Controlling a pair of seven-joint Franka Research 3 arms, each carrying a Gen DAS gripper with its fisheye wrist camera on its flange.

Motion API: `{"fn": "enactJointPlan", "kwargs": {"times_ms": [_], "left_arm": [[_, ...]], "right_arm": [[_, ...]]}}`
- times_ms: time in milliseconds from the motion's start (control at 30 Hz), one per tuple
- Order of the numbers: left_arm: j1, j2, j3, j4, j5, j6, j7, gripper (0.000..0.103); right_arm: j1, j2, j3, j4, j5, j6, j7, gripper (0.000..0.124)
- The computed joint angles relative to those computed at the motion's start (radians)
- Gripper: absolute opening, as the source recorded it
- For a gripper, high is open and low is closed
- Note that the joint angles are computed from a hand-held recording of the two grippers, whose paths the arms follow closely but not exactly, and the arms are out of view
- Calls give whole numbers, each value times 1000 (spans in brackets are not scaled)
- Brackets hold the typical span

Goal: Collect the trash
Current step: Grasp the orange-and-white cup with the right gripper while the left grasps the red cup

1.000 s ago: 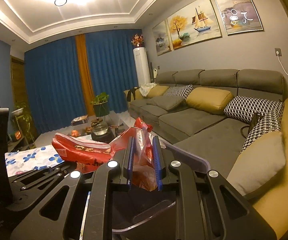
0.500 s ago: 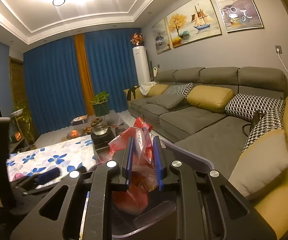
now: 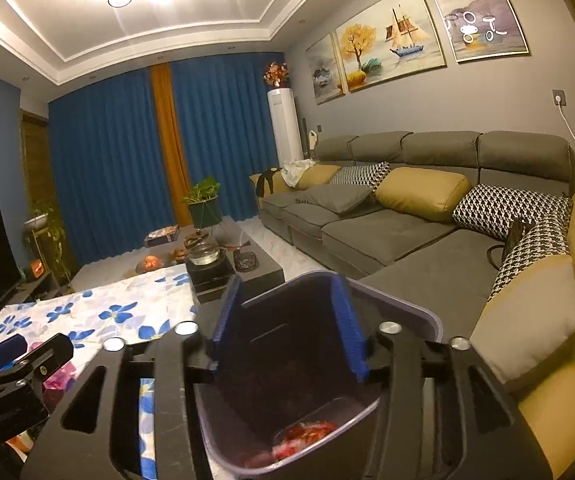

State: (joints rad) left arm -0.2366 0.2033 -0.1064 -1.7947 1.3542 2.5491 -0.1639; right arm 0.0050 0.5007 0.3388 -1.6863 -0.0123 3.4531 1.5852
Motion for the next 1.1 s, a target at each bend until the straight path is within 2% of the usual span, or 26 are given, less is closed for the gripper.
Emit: {"fn": "enactJointPlan", "kwargs": {"times_ms": [133,300,533,633,700,833,1100], "left_arm": [[3,-70,-7,-93,35,-25,-38,89],[29,-168,-41,-214,50,-64,-79,89],[80,-352,-95,-413,58,-104,-141,89],[102,-441,-114,-504,40,-112,-165,89],[114,-501,-136,-567,23,-148,-163,89],[128,-605,-158,-682,-56,-201,-135,89],[159,-806,-174,-883,-174,-214,-129,89]], "right_arm": [[11,-61,-9,-101,-4,42,14,72],[39,-137,-36,-214,-24,69,59,80],[15,-235,-7,-352,-176,88,202,83],[27,-270,-7,-405,-245,94,258,83],[27,-293,4,-442,-308,102,309,83],[53,-331,3,-508,-415,113,377,84],[140,-361,-17,-554,-561,89,498,84]]}}
